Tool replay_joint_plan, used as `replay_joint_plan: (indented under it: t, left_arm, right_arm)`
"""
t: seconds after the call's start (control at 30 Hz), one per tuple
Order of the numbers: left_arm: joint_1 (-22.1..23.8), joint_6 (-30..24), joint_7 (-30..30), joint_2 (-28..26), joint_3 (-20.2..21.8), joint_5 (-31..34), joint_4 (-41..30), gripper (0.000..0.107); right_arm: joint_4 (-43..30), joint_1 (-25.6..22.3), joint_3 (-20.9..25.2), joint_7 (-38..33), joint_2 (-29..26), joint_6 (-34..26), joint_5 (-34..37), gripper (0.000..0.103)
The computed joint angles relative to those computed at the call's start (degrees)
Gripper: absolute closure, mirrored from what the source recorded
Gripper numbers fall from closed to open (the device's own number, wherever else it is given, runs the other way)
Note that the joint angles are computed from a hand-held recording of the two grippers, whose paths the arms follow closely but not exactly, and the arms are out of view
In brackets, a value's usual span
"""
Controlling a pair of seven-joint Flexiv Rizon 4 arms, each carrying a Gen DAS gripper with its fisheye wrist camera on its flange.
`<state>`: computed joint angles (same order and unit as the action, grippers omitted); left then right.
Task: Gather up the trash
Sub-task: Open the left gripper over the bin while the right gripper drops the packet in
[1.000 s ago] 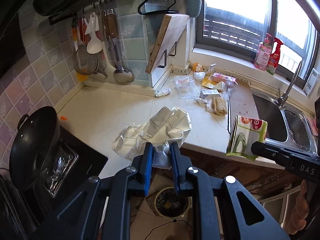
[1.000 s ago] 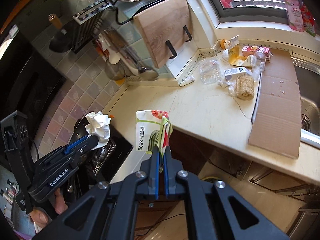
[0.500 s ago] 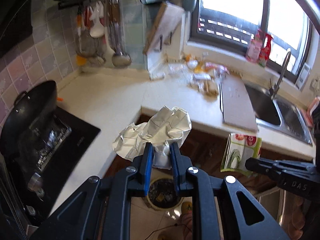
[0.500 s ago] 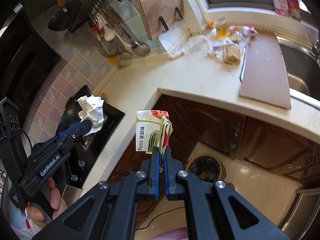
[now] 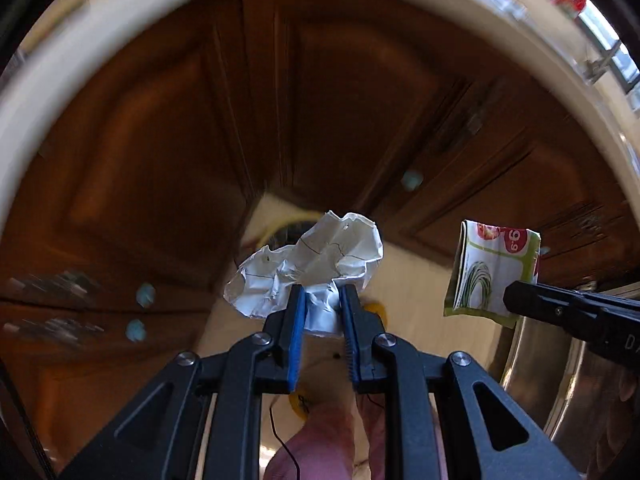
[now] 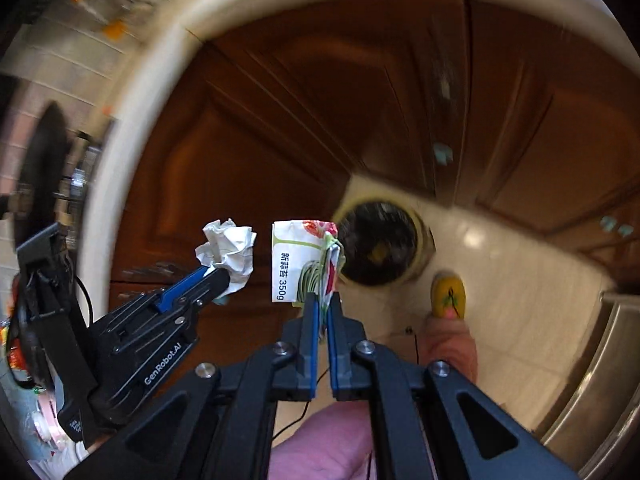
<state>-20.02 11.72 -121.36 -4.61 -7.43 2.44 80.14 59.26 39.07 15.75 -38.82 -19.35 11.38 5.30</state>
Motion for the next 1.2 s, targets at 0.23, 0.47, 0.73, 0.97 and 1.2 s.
replay_joint_plan:
  t: [0.23, 0.47, 0.73, 0.97, 1.2]
  left_arm:
    - [-0.05, 11.2, -2.54, -3.45, 0.98, -2.6, 13.56, 0.091]
    - [-0.14, 17.7, -4.03, -10.2, 1.91, -2.75, 18.14, 0.09]
    - [-0.35, 18.36, -4.33, -14.0, 3.02, -1.99, 17.91, 0.085]
    - [-0.15, 17.16, -4.1, -13.12, 4.04, 0.24, 17.28, 0.028]
    - [0.46, 14.43, -4.55, -11.2, 4.32, 1.7, 17.03, 0.028]
  right_arm:
    - [11.75, -2.75, 1.13, -2.58, -3.0, 8.25, 5.4, 0.099]
    - [13.87, -3.35, 1.5, -5.23, -9.02, 12.05, 6.18, 0.099]
    - [10.76, -2.91, 1.36, -7.1, -15.52, 12.65, 4.92, 0.098]
    - [6.52, -2.7, 1.44, -8.2, -18.68, 9.46, 4.96, 0.088]
    - [6.81, -2.25, 1.27, -7.76, -17.36, 9.89, 4.77, 0.077]
